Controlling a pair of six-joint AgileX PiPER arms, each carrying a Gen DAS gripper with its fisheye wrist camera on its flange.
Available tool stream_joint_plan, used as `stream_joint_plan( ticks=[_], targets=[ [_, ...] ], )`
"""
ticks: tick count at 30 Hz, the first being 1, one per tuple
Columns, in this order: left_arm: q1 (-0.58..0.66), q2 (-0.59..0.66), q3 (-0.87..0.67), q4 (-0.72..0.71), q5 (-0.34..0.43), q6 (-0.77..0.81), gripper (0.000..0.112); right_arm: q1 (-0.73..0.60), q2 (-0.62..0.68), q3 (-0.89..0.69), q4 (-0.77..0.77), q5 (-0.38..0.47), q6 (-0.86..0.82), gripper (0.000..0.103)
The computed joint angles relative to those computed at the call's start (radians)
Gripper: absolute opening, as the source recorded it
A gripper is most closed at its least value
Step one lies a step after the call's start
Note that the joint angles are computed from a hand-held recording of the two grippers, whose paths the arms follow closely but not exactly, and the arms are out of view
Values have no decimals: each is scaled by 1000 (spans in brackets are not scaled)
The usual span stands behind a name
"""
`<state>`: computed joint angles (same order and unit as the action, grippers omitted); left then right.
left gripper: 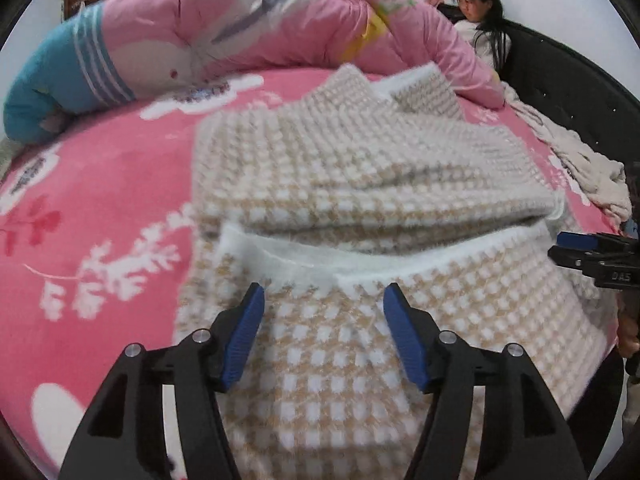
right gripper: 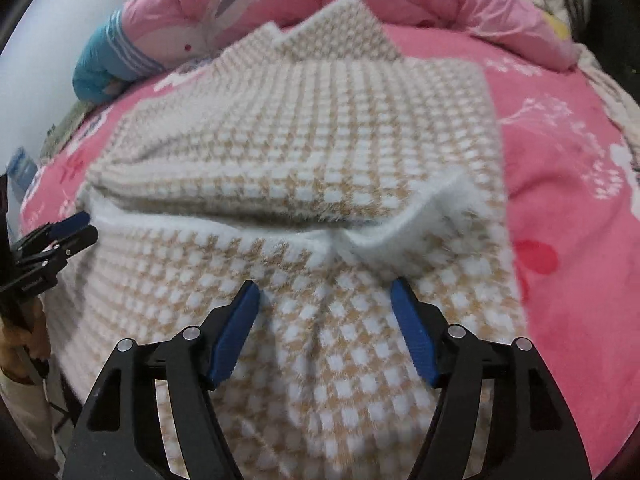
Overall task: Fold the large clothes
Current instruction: 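Release the hem and smooth the coat flat with both open tools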
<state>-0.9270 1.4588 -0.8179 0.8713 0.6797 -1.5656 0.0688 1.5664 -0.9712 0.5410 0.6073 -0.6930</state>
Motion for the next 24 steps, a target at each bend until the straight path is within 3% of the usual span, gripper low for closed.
stream_joint_plan(
  ticks=[4, 7, 8, 10, 12, 14, 18, 20, 22, 24],
  targets=[
    [-99, -121, 42, 45, -66, -52, 61, -42, -155, 88, 82, 88, -131, 65],
    [-164, -69, 14, 11, -95, -37, 62, -6, -210, 145, 80, 125, -149, 65],
    [-167, -38, 2, -8, -104, -21, 62, 20, -198, 145, 58, 120, -121, 65],
    [-172, 86, -30, -59, -95, -10, 62, 122, -139, 176, -70, 19, 22, 66],
    [-206, 134, -25, 42, -72, -97, 65, 186, -100, 216, -117, -106, 56, 72],
    [-234, 134, -22, 94, -41, -150, 65, 167, -108, 201, -83, -79, 44, 72],
    [-288, 75, -44, 59, 47, -160, 63, 121, -225, 205, -99, -13, 46, 72],
    [-316, 24, 2, 135, 15, -225, 64, 115, -310, 244, -116, 8, 35, 72],
    [-371, 16, 15, 163, 34, -259, 71, 131, -348, 286, -170, -20, 70, 72],
    [-374, 79, -8, 96, 56, -204, 76, 176, -321, 344, -257, -108, 130, 72]
  ],
)
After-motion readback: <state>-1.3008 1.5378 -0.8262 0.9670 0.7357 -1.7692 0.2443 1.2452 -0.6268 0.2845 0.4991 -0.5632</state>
